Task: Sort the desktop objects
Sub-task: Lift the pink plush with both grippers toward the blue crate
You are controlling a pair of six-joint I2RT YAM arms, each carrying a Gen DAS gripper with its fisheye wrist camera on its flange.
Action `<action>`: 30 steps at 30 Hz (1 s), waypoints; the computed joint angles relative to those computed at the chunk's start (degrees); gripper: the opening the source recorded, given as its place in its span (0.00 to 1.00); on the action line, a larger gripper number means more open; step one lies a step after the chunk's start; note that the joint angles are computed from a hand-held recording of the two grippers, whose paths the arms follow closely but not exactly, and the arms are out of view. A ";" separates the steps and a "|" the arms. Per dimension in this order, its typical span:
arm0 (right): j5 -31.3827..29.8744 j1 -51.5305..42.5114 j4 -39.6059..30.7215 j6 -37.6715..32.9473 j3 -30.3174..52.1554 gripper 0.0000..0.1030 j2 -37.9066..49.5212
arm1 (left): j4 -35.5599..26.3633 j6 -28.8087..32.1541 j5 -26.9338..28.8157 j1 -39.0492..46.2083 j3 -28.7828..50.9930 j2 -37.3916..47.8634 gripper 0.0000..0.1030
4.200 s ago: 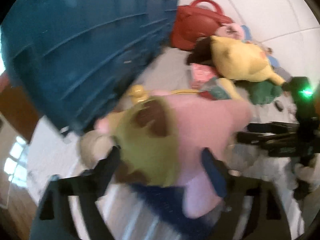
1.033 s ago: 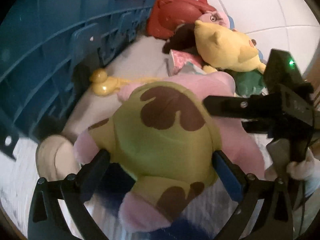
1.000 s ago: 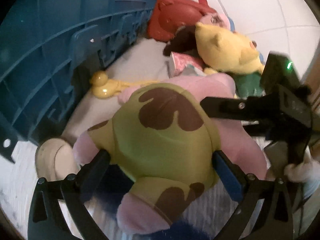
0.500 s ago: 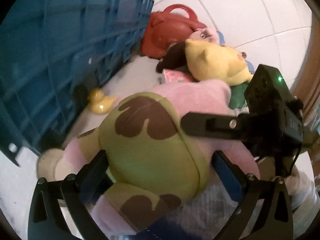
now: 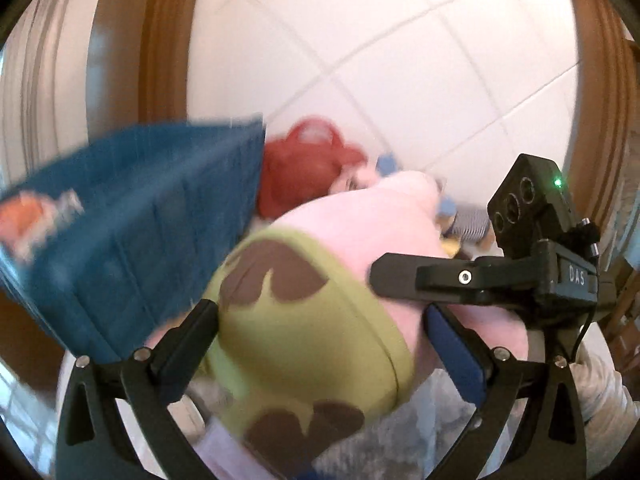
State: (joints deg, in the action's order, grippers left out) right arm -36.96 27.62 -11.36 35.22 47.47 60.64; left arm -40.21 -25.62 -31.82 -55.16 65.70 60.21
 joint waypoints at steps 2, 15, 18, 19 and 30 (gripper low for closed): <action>0.99 0.85 -3.48 -1.11 6.49 0.93 -0.04 | -2.85 2.18 -2.51 -1.80 5.65 0.64 1.00; 15.90 12.08 -0.54 5.56 25.01 0.73 16.35 | -7.35 20.14 26.20 31.92 10.71 -1.29 0.94; 21.60 9.81 -5.08 3.88 20.14 0.81 12.61 | -6.42 20.35 29.87 32.54 6.84 -1.66 1.00; 23.33 9.10 -6.50 3.29 17.51 0.87 10.56 | -5.63 19.52 29.02 30.39 5.10 -1.55 1.00; 19.01 -6.74 -14.10 -0.74 -0.53 1.00 -1.14 | 3.29 9.32 25.04 17.83 -5.10 9.68 1.00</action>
State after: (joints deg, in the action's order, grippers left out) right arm -17.95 20.88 -25.46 34.48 46.94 59.50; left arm -36.91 -16.30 -6.78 -37.33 60.60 69.88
